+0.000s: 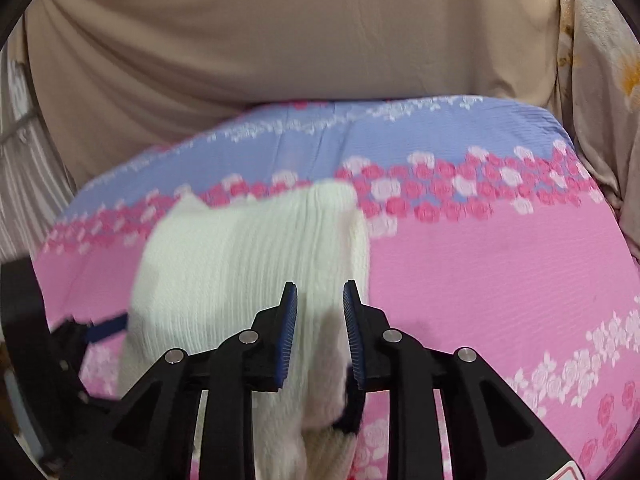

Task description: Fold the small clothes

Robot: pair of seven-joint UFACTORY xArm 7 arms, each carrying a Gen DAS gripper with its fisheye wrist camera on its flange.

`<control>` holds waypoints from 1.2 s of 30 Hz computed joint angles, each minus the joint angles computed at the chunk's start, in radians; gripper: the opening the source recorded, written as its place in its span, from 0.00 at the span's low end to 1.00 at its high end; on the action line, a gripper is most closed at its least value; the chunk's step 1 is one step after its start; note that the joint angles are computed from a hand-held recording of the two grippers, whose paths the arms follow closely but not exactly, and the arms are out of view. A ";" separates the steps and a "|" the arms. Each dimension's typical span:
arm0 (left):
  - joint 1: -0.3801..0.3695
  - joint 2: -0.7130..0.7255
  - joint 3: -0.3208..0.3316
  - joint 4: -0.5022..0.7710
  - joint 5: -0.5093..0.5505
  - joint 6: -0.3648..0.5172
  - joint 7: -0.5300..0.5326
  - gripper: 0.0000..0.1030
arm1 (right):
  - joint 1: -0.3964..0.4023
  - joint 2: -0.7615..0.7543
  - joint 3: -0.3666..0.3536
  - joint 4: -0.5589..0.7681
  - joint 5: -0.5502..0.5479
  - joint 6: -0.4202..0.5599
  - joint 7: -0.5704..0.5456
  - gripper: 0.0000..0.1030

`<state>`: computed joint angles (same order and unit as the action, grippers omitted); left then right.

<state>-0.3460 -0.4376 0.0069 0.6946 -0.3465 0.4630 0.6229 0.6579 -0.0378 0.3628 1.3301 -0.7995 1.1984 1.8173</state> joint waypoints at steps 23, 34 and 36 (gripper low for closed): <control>0.019 0.055 -0.005 0.051 -0.044 0.025 -0.005 0.95 | -0.125 -0.100 0.043 -0.145 0.033 -0.202 0.030 0.25; 0.020 0.026 0.014 0.055 -0.074 0.089 0.004 0.94 | 0.102 -0.015 0.094 -0.098 -0.013 -0.033 0.245 0.09; 0.016 0.005 0.032 0.054 -0.100 0.126 0.022 0.94 | 0.111 -0.032 0.093 -0.123 -0.015 -0.048 0.283 0.08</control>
